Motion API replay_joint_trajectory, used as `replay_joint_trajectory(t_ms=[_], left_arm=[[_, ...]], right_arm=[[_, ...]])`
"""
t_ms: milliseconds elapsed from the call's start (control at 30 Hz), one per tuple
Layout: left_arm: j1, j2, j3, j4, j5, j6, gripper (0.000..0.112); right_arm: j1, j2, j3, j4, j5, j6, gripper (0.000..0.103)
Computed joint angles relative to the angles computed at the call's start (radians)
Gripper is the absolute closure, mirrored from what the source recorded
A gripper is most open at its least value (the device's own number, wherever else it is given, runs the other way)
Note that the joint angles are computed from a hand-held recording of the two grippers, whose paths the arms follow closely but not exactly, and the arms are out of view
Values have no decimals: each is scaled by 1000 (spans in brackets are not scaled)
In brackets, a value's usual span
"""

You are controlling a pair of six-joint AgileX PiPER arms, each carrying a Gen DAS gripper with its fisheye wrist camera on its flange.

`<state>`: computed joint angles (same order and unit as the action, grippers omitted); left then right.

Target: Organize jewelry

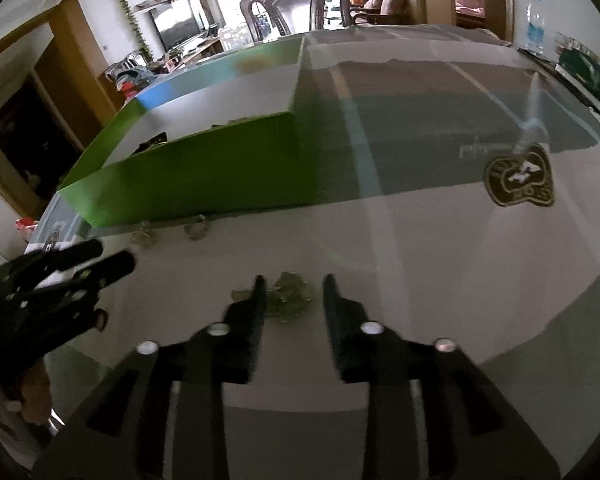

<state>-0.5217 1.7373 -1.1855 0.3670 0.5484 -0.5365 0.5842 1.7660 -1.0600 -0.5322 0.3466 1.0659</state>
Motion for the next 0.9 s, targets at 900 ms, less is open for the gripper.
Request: replay_joint_trajectory(t_ms=[900], left_arm=[[58,-64,144,25,-60,-95,87]], right_arm=[[107,98,-103,-224,107,148,70]])
